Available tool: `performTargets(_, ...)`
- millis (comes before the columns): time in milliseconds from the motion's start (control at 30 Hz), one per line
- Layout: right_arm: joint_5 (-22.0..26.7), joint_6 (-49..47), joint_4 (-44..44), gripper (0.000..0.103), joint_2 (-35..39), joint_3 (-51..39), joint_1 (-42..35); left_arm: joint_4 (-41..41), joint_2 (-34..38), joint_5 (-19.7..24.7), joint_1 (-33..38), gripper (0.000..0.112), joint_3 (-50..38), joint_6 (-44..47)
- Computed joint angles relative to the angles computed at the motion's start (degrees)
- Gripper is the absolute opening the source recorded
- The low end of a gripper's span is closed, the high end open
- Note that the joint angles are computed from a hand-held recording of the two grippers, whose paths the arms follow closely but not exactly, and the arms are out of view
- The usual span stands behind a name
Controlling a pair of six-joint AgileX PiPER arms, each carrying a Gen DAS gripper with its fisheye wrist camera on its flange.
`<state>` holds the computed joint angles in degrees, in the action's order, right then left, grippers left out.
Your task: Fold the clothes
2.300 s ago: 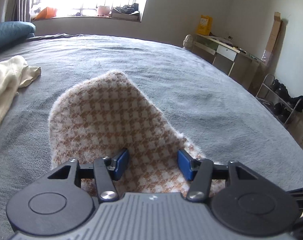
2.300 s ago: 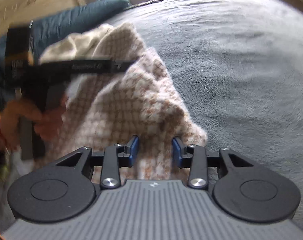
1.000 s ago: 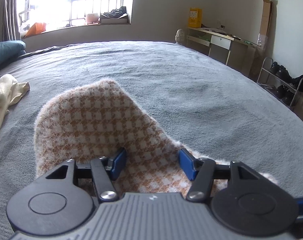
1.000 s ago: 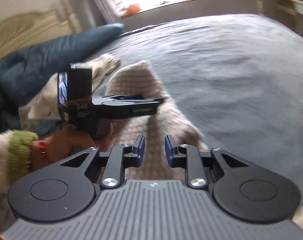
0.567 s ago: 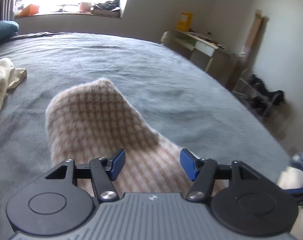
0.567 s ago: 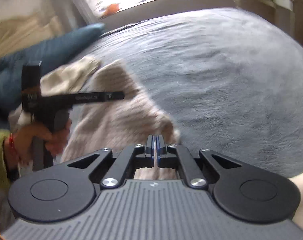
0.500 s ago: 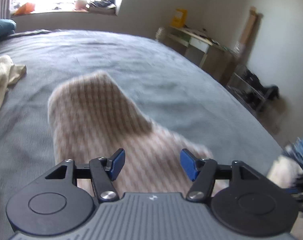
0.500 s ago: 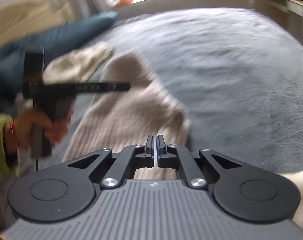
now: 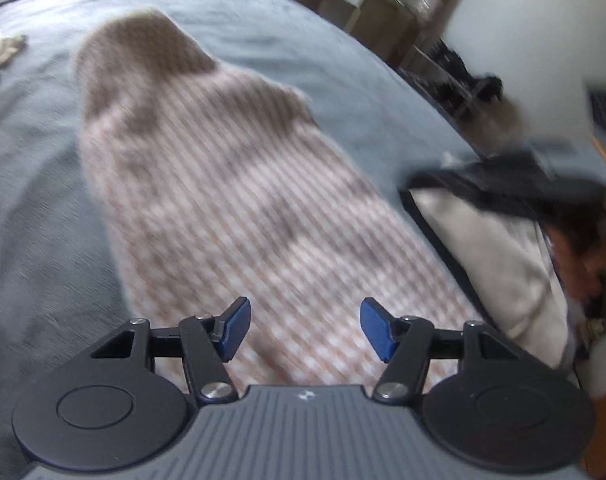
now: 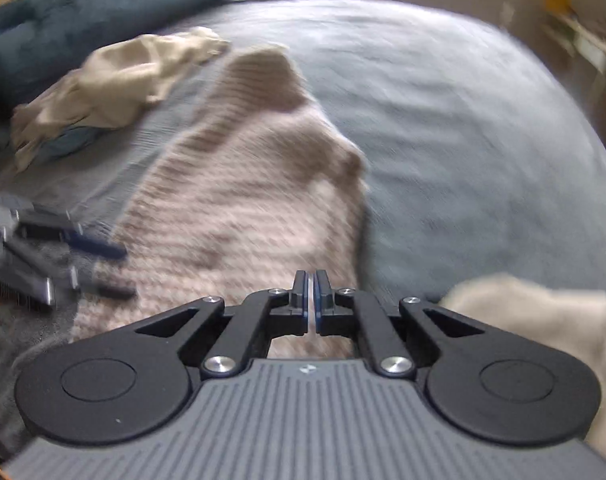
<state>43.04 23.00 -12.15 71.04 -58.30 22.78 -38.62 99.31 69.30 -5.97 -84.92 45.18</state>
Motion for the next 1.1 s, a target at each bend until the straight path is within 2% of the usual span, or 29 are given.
performTargets(67, -3.58, -4.23, 1.22, 0.002, 4.0, -1.11, 0.67, 0.03, -1.69, -2.67, -1.63, 0.062, 4.29, 2.34)
performTargets(167, -0.83, -2.72, -6.1, 0.0, 9.41, -0.37, 2.34, -0.62, -4.16, -6.84, -3.52, 0.063, 9.4, 6.43)
performTargets(233, -0.16, -0.45, -7.58, 0.0, 8.87, 2.0, 0.84, -1.48, -4.47, -6.72, -3.41, 0.063, 9.34, 6.01)
performTargets(267, 2.54, 0.68, -8.65, 0.003, 8.67, 0.44, 0.94, -1.91, -4.61, -6.65, -3.36, 0.063, 9.28, 5.77)
performTargets(333, 6.56, 1.75, -12.76, 0.003, 8.42, -2.41, 2.66, -2.84, -4.99, -5.74, -2.62, 0.063, 8.84, 6.02)
performTargets(367, 6.15, 0.97, -12.5, 0.003, 7.91, -3.38, 2.39, -3.21, -5.31, -5.41, -2.34, 0.063, 8.83, 6.44)
performTargets(433, 1.65, -2.59, -8.68, 0.003, 8.16, -5.15, 0.91, -3.17, -5.68, -4.91, -2.51, 0.063, 9.37, 7.2)
performTargets(567, -3.94, -10.1, -4.99, 0.0, 15.08, -7.86, 1.64, -2.5, -7.14, -6.43, -4.11, 0.063, 12.95, 8.37)
performTargets(600, -2.66, -9.42, -7.18, 0.0, 17.15, -7.27, 1.28, -3.08, -7.53, -7.05, -4.32, 0.063, 14.02, 9.31)
performTargets(667, -5.82, -9.21, -4.69, 0.0, 15.35, -2.17, -2.49, -3.9, -8.24, -8.41, -4.88, 0.066, 15.8, 10.6)
performTargets(700, -5.68, -8.75, -3.08, 0.0, 14.46, -2.18, -3.38, -3.98, -8.59, -8.85, -5.05, 0.066, 16.25, 10.98)
performTargets(733, -3.25, -8.73, -3.77, 0.0, 14.25, -4.01, -2.56, -4.33, -8.7, -8.89, -4.93, 0.066, 16.53, 11.28)
performTargets(800, -0.41, -8.38, -7.43, 0.003, 13.66, -6.43, 0.17, -5.1, -8.82, -8.61, -4.42, 0.066, 16.94, 11.74)
performTargets(867, -4.02, -13.4, -2.33, 0.002, 13.45, -7.64, -0.73, -5.48, -8.93, -8.67, -4.24, 0.066, 17.55, 12.09)
performTargets(933, -6.11, -15.38, -1.65, 0.002, 16.5, -9.61, -0.63, -5.52, -9.13, -9.09, -4.51, 0.066, 18.1, 12.39)
performTargets(1033, -5.25, -13.95, -7.69, 0.0, 20.14, -6.88, -2.77, -5.15, -9.81, -6.93, -4.06, 0.062, 17.24, 12.07)
performTargets(1067, -5.57, -12.92, -6.87, 0.0, 18.4, -5.71, -3.43, -5.97, -10.55, -5.86, -3.08, 0.061, 17.19, 13.05)
performTargets(1100, -3.6, -12.44, -4.99, 0.0, 16.14, -6.14, -3.58, -6.83, -11.27, -4.76, -2.06, 0.061, 17.12, 14.03)
